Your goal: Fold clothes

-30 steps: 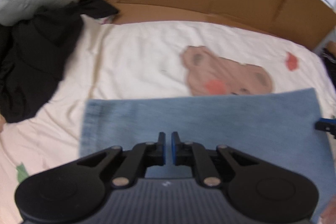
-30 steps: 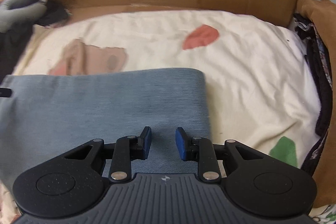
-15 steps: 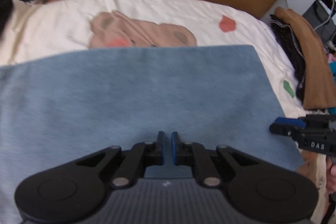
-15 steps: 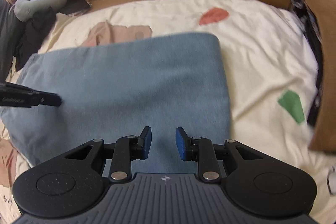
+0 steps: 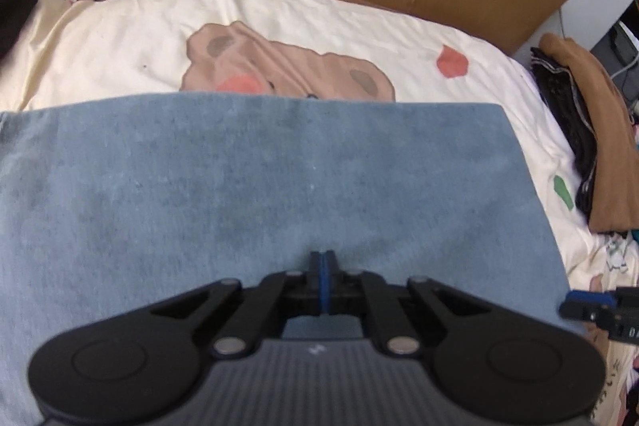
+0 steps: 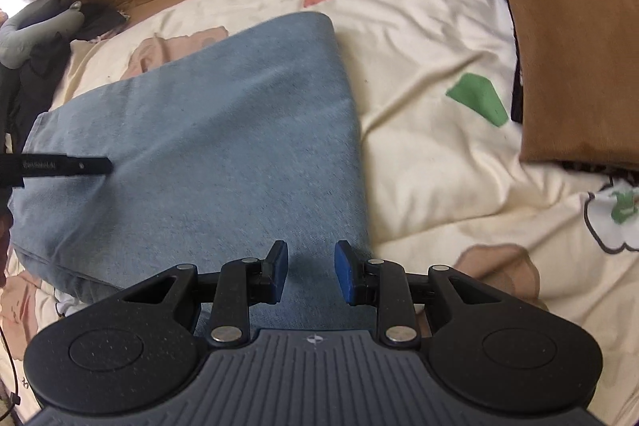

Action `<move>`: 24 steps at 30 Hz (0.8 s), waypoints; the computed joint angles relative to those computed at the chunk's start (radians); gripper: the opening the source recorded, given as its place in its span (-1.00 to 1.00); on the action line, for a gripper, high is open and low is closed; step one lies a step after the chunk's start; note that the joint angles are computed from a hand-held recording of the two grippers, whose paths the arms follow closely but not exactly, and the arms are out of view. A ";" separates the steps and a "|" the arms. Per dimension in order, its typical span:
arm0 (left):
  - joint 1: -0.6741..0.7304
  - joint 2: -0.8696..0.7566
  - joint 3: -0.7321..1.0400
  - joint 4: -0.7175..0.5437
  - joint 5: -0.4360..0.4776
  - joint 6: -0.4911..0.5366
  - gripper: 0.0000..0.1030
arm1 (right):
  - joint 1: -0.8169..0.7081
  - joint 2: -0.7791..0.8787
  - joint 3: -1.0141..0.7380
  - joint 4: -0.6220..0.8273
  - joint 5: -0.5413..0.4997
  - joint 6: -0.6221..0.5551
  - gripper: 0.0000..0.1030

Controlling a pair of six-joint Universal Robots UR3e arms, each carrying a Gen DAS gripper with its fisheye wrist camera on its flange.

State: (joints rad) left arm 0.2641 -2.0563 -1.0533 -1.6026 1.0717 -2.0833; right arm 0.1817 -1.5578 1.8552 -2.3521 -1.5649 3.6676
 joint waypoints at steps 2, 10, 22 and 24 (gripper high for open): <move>-0.011 -0.009 0.004 0.020 0.001 -0.012 -0.95 | -0.006 -0.013 0.012 0.002 0.001 0.004 -0.36; -0.058 -0.097 0.103 0.028 0.019 -0.082 -0.95 | -0.096 -0.131 0.129 0.006 0.032 -0.001 -0.34; 0.051 0.079 -0.102 -0.023 0.032 0.078 -0.95 | -0.316 -0.342 0.450 -0.161 0.335 0.103 -0.20; 0.069 0.088 -0.102 -0.057 0.050 0.086 -0.95 | -0.349 -0.356 0.502 -0.200 0.389 0.125 -0.19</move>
State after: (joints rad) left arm 0.3328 -1.9688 -1.1553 -1.6596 1.1215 -1.9968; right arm -0.1672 -1.9138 2.3576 -2.5523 -1.1760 3.7925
